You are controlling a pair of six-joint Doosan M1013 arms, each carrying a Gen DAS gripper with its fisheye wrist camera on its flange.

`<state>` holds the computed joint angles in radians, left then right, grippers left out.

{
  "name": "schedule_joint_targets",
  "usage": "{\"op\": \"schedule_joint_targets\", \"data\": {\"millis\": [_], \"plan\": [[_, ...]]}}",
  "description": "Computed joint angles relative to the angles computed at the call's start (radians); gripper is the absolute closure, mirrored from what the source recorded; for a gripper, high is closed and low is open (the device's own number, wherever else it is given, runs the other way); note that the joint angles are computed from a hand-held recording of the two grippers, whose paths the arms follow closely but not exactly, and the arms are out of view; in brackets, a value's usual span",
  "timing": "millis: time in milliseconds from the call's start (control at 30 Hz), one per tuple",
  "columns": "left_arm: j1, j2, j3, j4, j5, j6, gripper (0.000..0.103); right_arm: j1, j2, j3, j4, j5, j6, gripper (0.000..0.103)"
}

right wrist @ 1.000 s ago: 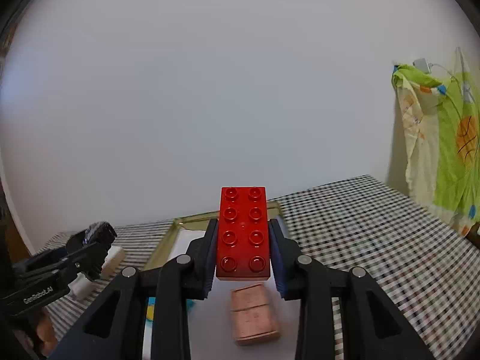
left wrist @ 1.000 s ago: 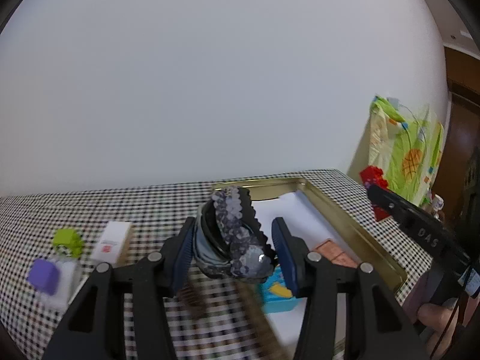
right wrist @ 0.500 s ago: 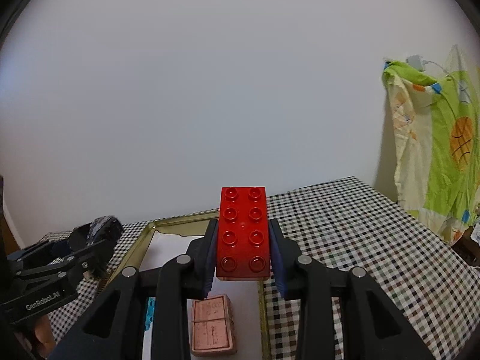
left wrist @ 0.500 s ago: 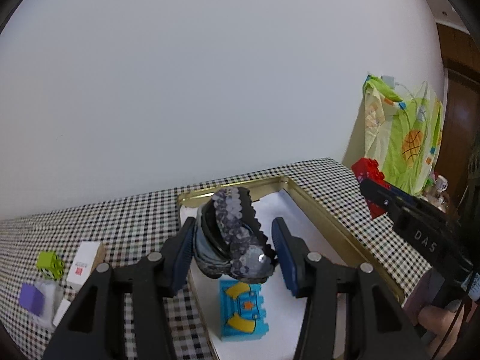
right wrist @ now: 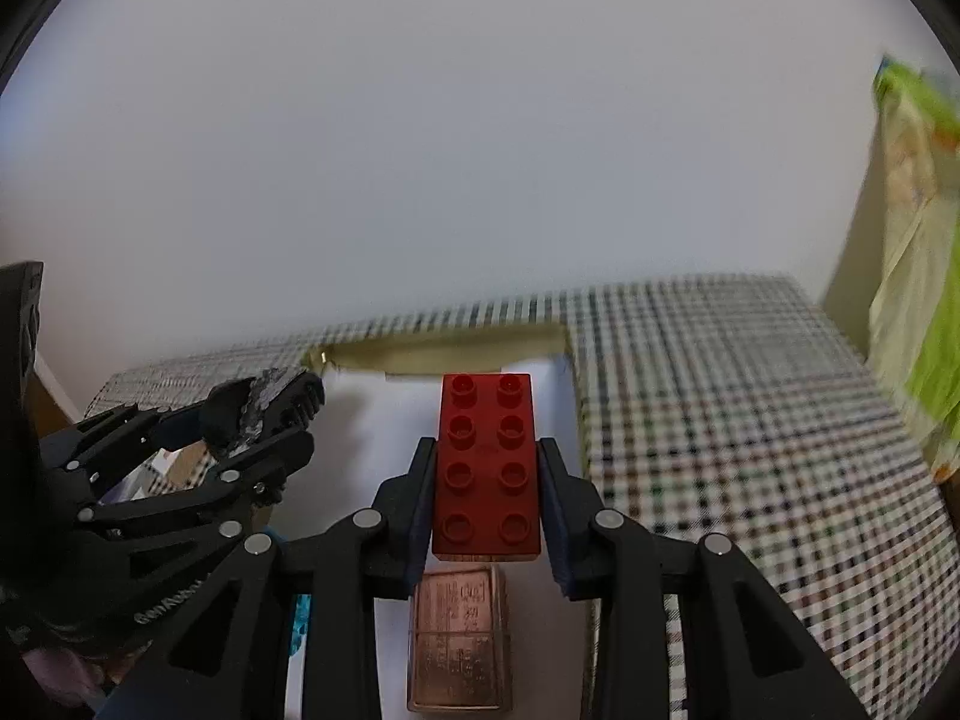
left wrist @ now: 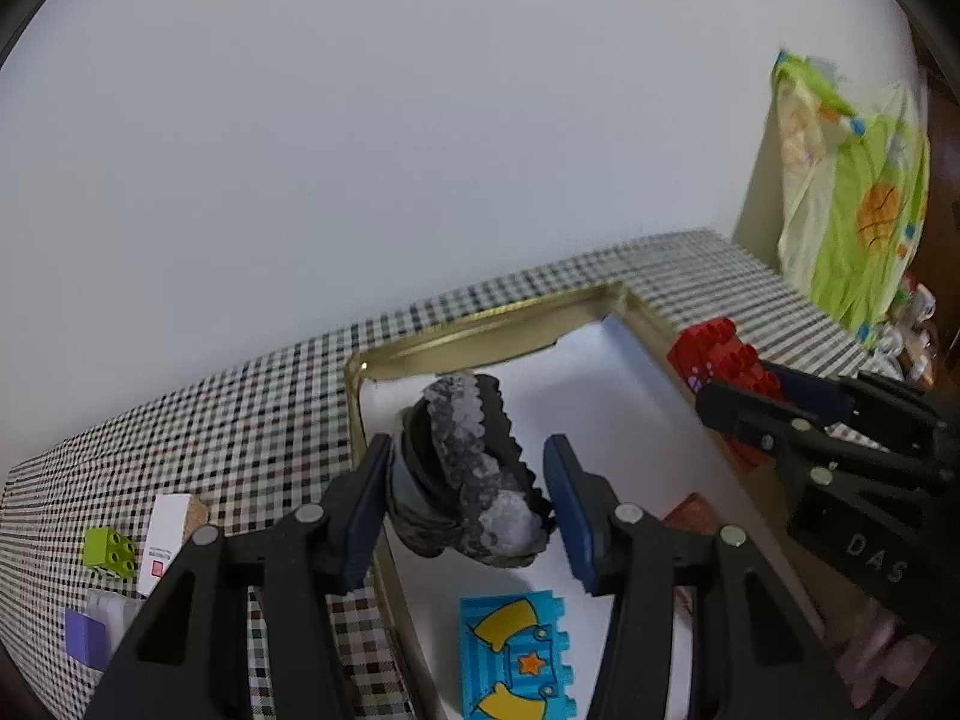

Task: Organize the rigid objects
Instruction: 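Place the red brick in the tray while the left places the sock there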

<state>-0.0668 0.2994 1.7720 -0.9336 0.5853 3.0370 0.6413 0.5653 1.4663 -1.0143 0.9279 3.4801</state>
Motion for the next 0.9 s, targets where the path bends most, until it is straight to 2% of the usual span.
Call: {"op": "schedule_joint_targets", "data": {"millis": [200,400,433,467,500,533,600,667,733,767,833,900], "plan": [[-0.034,0.019,-0.017,0.191,-0.036,-0.157,0.053,-0.025,0.007,-0.018,0.137,-0.045,-0.121,0.068],[-0.048,0.045,-0.045,0.384,-0.036,-0.360,0.049,-0.033,0.002,-0.006,0.171,-0.064,-0.164,0.068],[-0.049,0.046,-0.046,0.389,-0.033,-0.362,0.048,-0.033,0.002,-0.005,0.176,-0.064,-0.166,0.067],[-0.052,0.047,-0.049,0.390,-0.028,-0.360,0.041,-0.031,-0.002,0.005,0.178,-0.069,-0.158,0.064],[-0.051,0.049,-0.053,0.382,-0.011,-0.350,0.038,-0.029,-0.001,0.002,0.182,-0.065,-0.149,0.056],[-0.047,0.047,-0.053,0.362,0.004,-0.329,0.030,-0.025,0.001,-0.002,0.177,-0.058,-0.132,0.044],[-0.041,0.035,-0.044,0.323,0.003,-0.297,0.023,-0.015,-0.011,0.020,0.117,-0.082,-0.063,0.035],[-0.044,0.018,-0.026,0.306,-0.050,-0.286,0.005,-0.001,-0.015,0.032,0.047,-0.064,-0.005,0.033],[-0.027,-0.009,0.011,0.141,-0.121,-0.131,0.001,0.029,-0.013,0.038,-0.055,0.013,0.093,0.032],[-0.015,-0.017,0.022,0.047,-0.129,-0.042,0.001,0.037,-0.014,0.041,-0.093,0.035,0.131,0.031],[0.012,-0.027,0.037,-0.111,-0.112,0.101,0.001,0.072,-0.007,0.054,-0.210,0.114,0.268,0.026],[0.040,-0.031,0.047,-0.225,-0.087,0.187,0.001,0.099,0.012,0.046,-0.287,0.201,0.359,0.024]]}}
